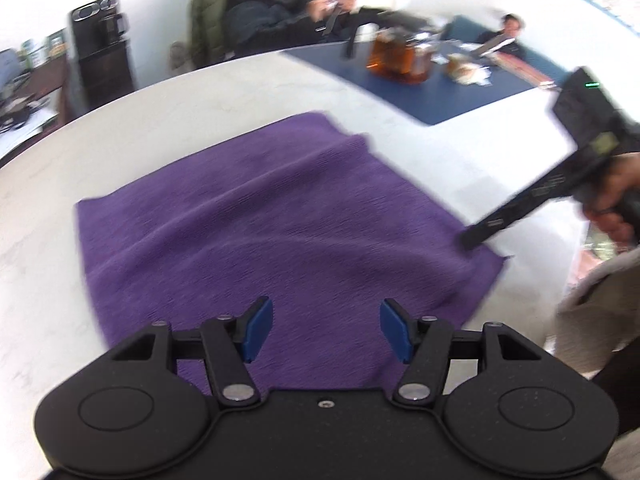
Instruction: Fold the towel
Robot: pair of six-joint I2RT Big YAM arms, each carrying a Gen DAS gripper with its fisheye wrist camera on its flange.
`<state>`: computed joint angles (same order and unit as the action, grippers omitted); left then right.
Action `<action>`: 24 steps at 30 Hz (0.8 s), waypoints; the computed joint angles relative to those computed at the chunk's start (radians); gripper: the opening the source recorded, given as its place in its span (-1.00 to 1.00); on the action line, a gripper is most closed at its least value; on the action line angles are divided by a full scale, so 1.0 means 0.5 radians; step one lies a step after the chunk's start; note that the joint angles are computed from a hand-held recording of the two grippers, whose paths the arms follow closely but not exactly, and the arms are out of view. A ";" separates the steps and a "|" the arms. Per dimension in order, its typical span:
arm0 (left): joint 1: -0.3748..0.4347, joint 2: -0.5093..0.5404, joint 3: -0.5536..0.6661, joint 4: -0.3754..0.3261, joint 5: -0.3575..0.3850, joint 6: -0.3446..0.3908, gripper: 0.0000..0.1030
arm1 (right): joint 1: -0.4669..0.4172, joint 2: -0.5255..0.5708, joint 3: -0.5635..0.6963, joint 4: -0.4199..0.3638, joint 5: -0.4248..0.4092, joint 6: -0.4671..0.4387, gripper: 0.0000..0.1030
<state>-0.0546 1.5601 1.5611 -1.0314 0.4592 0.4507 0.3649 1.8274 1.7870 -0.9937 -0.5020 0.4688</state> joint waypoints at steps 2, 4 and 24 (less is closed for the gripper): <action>-0.028 -0.020 -0.015 -0.023 0.064 0.020 0.11 | -0.005 0.017 0.025 -0.006 -0.026 -0.006 -0.78; -0.068 -0.054 -0.050 -0.034 0.109 0.031 0.11 | -0.013 0.020 0.030 -0.016 -0.034 -0.038 -0.92; -0.633 -0.322 -0.565 0.632 -0.613 -1.052 0.10 | -0.207 0.385 0.381 -0.422 -0.920 -0.580 -0.94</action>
